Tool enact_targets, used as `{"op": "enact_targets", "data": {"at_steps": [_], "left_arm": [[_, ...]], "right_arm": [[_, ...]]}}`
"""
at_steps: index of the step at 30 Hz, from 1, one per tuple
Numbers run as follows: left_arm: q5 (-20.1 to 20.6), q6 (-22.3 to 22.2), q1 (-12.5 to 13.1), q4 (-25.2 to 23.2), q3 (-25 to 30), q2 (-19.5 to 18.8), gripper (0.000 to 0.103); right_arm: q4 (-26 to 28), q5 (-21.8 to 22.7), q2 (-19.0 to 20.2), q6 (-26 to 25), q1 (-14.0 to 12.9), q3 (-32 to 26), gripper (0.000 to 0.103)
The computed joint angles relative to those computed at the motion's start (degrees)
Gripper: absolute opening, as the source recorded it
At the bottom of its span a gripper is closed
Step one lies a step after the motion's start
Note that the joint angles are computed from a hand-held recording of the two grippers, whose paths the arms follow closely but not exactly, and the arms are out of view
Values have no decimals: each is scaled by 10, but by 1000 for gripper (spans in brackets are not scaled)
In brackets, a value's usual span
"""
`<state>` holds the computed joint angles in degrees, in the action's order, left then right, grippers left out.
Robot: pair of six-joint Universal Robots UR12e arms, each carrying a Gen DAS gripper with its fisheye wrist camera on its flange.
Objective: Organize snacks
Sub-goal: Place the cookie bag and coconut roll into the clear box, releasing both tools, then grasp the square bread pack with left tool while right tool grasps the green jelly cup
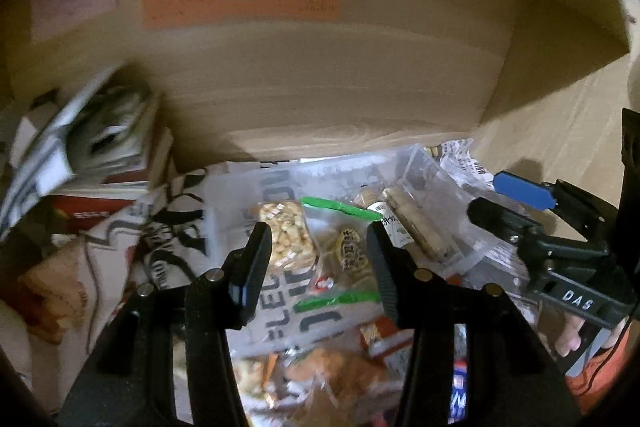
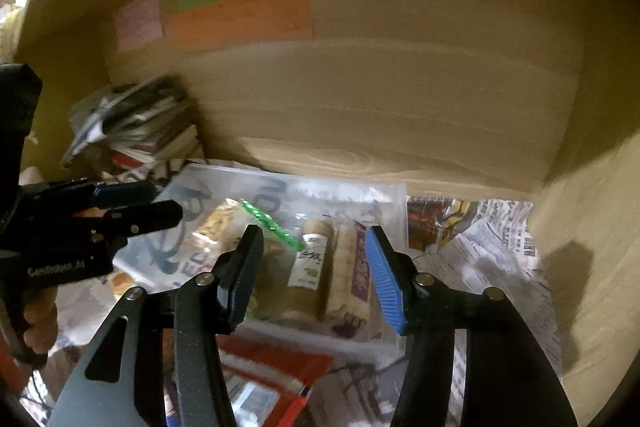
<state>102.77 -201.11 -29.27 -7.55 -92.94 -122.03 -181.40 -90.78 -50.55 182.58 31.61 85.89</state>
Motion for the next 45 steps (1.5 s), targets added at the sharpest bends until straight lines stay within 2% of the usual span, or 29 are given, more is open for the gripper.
{"op": "enact_targets", "data": {"at_steps": [3, 8, 14, 21, 24, 32, 39, 45], "left_arm": [[12, 1, -3, 18, -26, 17, 54], [28, 6, -8, 30, -65, 41, 57], [39, -14, -14, 31, -112, 65, 62], [6, -54, -17, 12, -146, 75, 62], [-1, -69, -25, 11, -156, 77, 71], [5, -92, -51, 10, -151, 64, 91], [18, -112, -69, -18, -131, 45, 93], [22, -132, -68, -26, -120, 30, 93]], "right_arm": [[-24, 3, -12, -2, 2, 22, 54], [-54, 2, -28, 1, 7, 57, 55], [-68, 6, -43, 18, 10, 95, 55], [-71, -8, -56, 32, 17, 132, 56], [-70, -10, -62, 38, 20, 147, 56], [-68, 6, -64, 47, 21, 174, 61], [-59, 26, -54, 46, 19, 174, 61], [-56, 35, -45, 38, 19, 162, 61]]}}
